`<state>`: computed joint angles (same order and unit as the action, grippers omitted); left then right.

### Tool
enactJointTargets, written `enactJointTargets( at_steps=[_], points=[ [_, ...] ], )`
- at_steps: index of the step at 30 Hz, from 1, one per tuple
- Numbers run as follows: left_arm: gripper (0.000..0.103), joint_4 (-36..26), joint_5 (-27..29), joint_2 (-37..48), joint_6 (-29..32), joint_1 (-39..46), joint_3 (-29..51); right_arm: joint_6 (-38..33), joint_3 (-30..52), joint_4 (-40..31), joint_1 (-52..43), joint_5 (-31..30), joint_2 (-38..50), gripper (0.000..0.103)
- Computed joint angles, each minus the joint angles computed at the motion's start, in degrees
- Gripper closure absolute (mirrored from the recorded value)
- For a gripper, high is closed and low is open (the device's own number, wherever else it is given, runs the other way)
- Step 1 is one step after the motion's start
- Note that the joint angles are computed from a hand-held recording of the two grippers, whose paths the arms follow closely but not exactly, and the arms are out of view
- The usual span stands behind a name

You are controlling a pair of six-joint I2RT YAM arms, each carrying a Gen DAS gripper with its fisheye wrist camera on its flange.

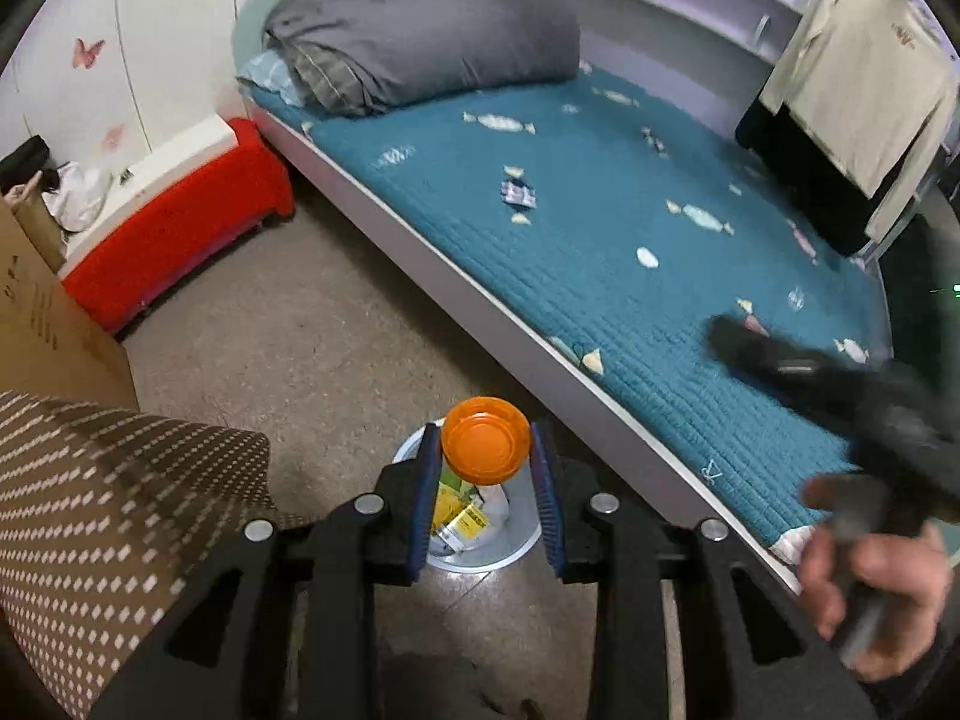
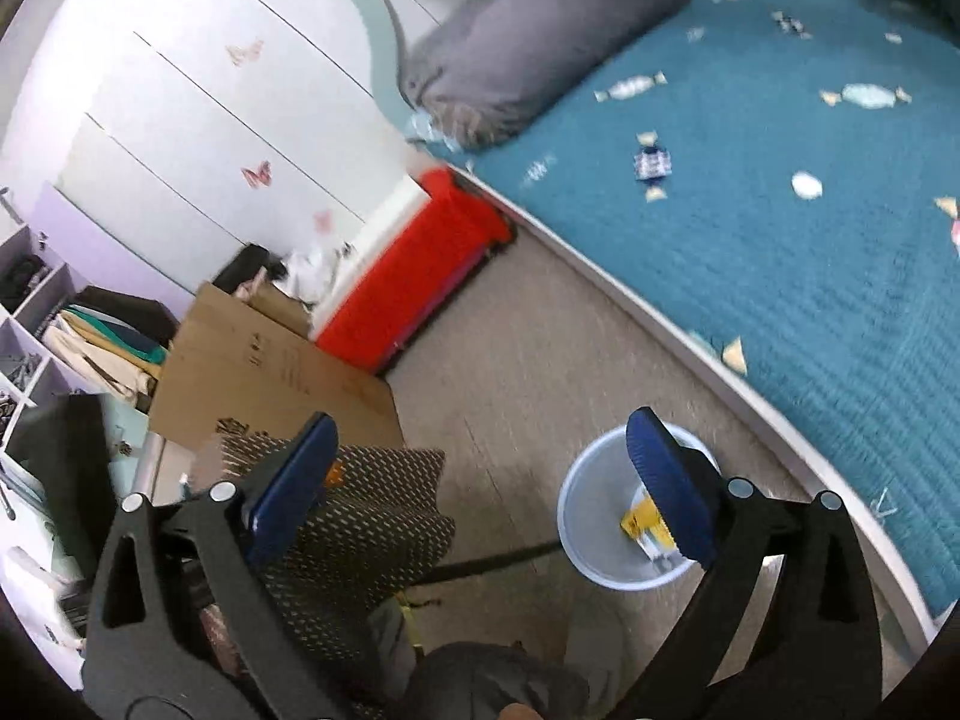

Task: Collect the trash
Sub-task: 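Open the left tool over the bin to drop the orange bottle cap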

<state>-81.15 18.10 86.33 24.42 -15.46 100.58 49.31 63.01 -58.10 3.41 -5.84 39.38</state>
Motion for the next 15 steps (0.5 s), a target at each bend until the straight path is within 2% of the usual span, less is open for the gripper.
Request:
enactJointTargets(
  at_steps=[1,3,4,5,10,15],
  points=[
    [0.073,0.5,0.0,1.3,-1.0,-0.6,0.4,-0.2,1.0,-0.5,-0.1,0.2,-0.1,0.008],
    [0.054,-0.3,-0.3,4.3,-1.6,-1.7,2.3,-0.2,2.3,-1.3,0.7,1.2,-0.1,0.008],
    [0.031,-0.3,-1.2,5.4,-2.1,-2.2,2.9,0.3,2.6,-1.5,1.7,2.1,-0.3,0.008],
    [0.016,0.1,-1.7,5.6,-2.6,-2.2,3.1,0.7,2.9,-1.8,2.9,3.2,-0.2,0.008],
    [0.013,-1.3,-0.4,5.8,-3.9,0.3,5.2,4.3,3.5,-3.2,9.4,8.9,-0.1,0.006],
    [0.011,-2.8,1.2,3.5,-2.3,4.6,6.2,10.8,6.7,-6.5,21.7,20.5,2.9,0.006]
  ],
)
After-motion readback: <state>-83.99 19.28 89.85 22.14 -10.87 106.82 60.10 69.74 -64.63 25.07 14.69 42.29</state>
